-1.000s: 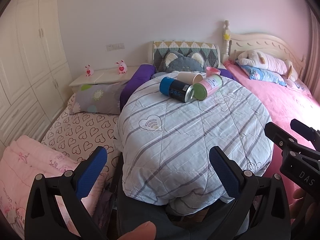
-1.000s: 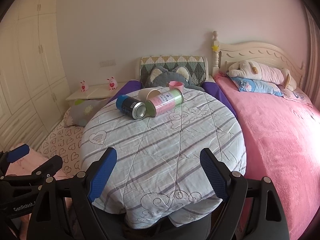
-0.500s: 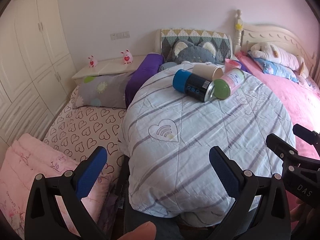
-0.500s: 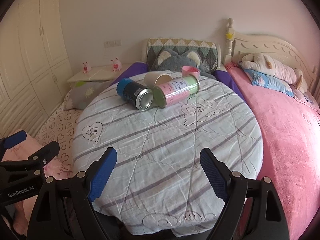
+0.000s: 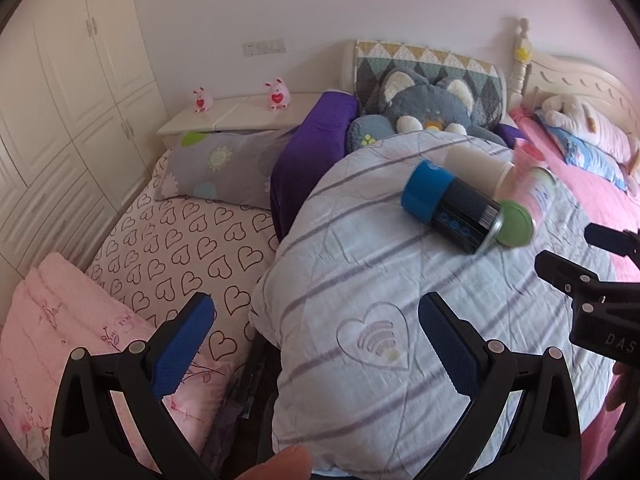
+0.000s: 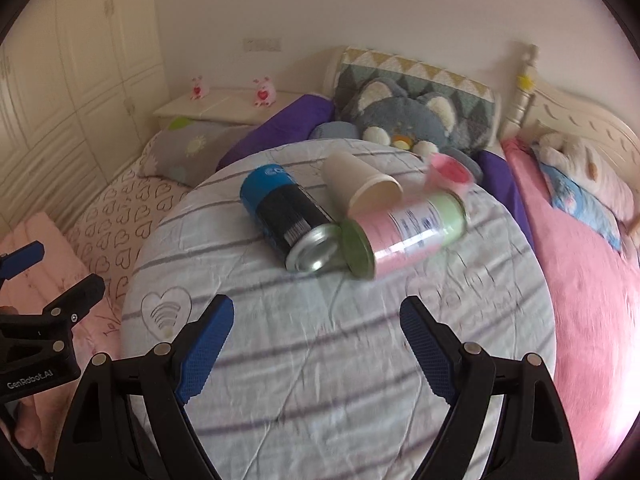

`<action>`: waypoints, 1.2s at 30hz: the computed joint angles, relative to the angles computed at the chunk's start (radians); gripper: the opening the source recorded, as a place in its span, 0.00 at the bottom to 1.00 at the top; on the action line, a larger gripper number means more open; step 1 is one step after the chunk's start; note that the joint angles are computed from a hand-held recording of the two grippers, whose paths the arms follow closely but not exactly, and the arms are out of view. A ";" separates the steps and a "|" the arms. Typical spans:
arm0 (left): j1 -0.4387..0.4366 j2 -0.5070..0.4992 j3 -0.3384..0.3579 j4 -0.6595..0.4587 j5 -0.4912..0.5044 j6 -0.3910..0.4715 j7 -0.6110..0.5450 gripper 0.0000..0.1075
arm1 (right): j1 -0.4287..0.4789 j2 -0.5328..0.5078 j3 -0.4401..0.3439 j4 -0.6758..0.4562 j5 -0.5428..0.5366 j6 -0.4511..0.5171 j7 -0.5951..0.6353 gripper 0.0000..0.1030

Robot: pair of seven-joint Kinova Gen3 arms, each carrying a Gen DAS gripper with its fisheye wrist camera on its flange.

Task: Flip cup upright
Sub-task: 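Reach the right gripper toward the blue-and-black cup lying on its side, then grasp the blue-and-black cup with the right gripper and lift it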

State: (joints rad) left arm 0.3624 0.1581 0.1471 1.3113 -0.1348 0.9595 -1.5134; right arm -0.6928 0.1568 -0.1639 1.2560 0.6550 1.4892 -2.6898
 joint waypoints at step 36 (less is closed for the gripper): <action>0.046 0.323 -0.072 -0.371 0.012 0.200 0.015 0.96 | 0.312 0.550 0.175 -0.787 -0.560 0.335 1.014 0.66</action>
